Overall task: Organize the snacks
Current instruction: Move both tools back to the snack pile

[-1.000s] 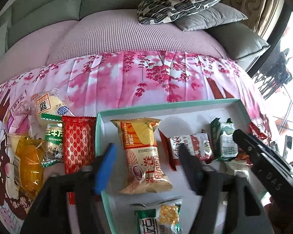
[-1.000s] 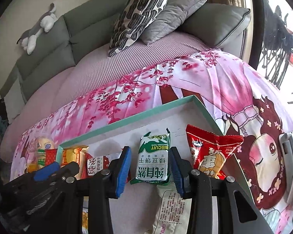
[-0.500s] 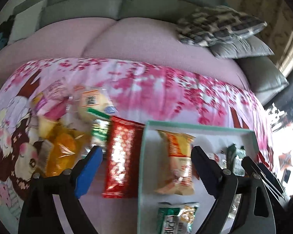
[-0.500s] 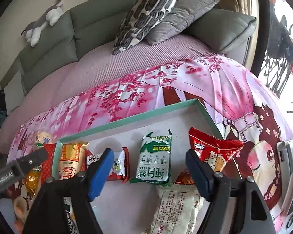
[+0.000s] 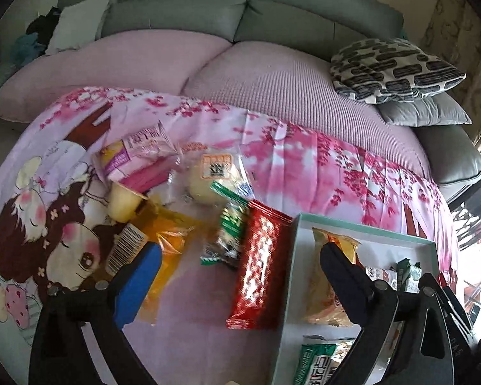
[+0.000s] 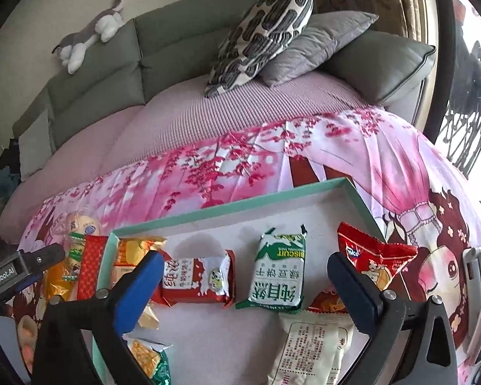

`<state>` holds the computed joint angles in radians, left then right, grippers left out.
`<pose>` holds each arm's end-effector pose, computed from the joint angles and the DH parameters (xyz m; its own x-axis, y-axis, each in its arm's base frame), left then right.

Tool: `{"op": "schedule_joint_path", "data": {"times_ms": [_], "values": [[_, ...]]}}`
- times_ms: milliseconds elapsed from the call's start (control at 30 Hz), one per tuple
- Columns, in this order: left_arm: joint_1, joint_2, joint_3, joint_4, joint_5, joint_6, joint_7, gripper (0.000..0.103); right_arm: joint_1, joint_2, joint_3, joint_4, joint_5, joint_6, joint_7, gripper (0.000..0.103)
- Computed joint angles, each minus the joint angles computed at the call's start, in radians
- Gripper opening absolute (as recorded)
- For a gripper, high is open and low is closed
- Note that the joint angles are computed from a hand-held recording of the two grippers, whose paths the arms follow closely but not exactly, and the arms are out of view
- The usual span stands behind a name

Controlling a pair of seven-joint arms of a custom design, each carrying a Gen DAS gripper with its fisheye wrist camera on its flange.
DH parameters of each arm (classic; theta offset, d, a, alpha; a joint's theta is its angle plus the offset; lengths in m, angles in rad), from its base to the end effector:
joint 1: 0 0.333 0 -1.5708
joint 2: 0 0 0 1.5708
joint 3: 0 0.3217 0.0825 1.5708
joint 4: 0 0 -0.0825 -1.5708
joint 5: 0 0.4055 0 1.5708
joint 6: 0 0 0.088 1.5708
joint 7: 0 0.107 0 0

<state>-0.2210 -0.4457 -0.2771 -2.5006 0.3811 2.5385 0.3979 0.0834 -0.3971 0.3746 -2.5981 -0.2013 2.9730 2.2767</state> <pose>0.4020 -0.2299 0.4801 0.3448 -0.9241 0.1646 -0.7527 -0.3770 -0.5397 0.4120 0.2245 0.4580 0.0388 -0.9823 -0.1832 -0.7357 0.0960 -0.6705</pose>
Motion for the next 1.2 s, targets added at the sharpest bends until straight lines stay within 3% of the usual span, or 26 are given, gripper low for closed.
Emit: {"op": "schedule_joint_path", "data": {"times_ms": [367,500,800,967,1133,1200], "values": [[0.027,-0.067,0.006,-0.053,0.029,-0.021,-0.034,0.099,0.080,0.046,-0.040,0.026,0.060,0.021,-0.036,0.103],[0.044,-0.102,0.006,-0.073,0.037,-0.058,-0.046,0.099,0.060,0.063,0.009,0.052,0.029,0.038,-0.018,0.103],[0.074,-0.203,0.030,-0.130,0.027,-0.148,-0.050,0.099,0.181,0.146,-0.028,0.116,0.062,0.049,-0.081,0.103],[0.097,-0.251,0.029,-0.147,0.052,-0.205,-0.043,0.099,0.201,0.188,-0.010,0.157,0.030,0.036,-0.065,0.103],[0.107,-0.284,0.041,-0.164,0.069,-0.256,-0.008,0.099,0.286,0.231,-0.050,0.190,0.074,0.048,-0.094,0.103],[0.108,-0.303,0.055,-0.181,0.061,-0.258,0.003,0.099,0.286,0.246,-0.037,0.206,0.040,0.040,-0.069,0.103]]}}
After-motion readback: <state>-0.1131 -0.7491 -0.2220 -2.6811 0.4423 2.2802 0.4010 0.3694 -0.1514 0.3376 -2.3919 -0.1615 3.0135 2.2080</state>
